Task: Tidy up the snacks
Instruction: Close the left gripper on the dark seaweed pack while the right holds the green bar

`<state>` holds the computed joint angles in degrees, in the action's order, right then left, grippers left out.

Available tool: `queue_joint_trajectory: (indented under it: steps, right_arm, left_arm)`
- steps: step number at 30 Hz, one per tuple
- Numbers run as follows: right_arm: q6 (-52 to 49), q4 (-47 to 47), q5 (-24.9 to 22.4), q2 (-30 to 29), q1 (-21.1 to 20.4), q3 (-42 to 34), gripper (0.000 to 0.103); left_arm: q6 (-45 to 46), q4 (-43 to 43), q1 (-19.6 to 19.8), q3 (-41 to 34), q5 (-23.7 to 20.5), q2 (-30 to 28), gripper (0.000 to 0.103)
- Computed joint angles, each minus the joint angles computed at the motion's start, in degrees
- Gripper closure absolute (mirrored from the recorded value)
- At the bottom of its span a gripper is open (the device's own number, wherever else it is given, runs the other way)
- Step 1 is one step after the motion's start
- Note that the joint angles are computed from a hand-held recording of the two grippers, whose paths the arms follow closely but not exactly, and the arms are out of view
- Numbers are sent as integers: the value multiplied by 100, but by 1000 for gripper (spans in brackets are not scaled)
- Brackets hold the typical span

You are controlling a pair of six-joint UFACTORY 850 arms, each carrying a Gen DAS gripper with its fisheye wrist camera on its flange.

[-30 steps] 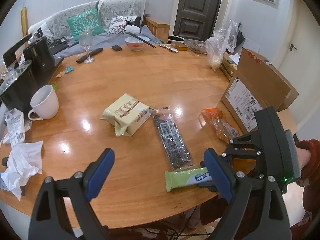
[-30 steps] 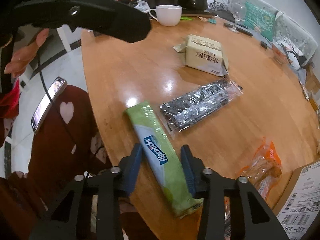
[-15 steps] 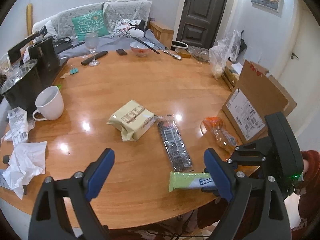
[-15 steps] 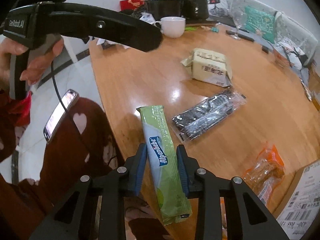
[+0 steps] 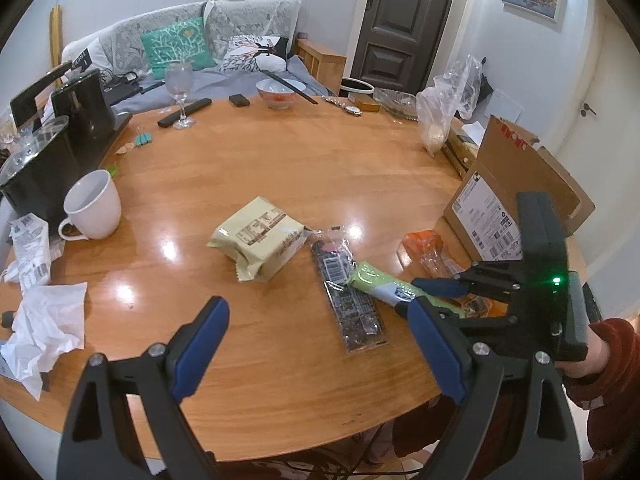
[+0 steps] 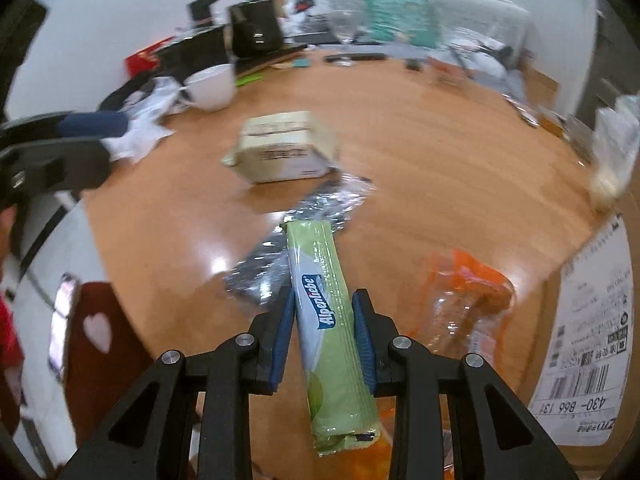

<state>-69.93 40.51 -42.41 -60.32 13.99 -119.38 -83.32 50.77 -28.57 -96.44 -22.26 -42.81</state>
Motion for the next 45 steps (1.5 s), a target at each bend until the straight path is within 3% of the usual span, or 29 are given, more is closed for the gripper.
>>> queue_joint_trajectory:
  steps: [24,31,39,45]
  right_arm:
    - [189,-444,-21,-280,143,-355,78]
    - [-97,189,165,-72,53,-48,80]
    - [-280,1084,812,315,-89,506,80]
    - [-359,1336,1121,315,-144,565,80]
  left_arm:
    - [184,-210,22,-114,-3,-110,14]
    - [390,-450,27,-314,-64,-263,14]
    - [1401,-1481,44,-1257,-288,-1015,15]
    - [2541,-2696,89,-2510,-811,-1932,33]
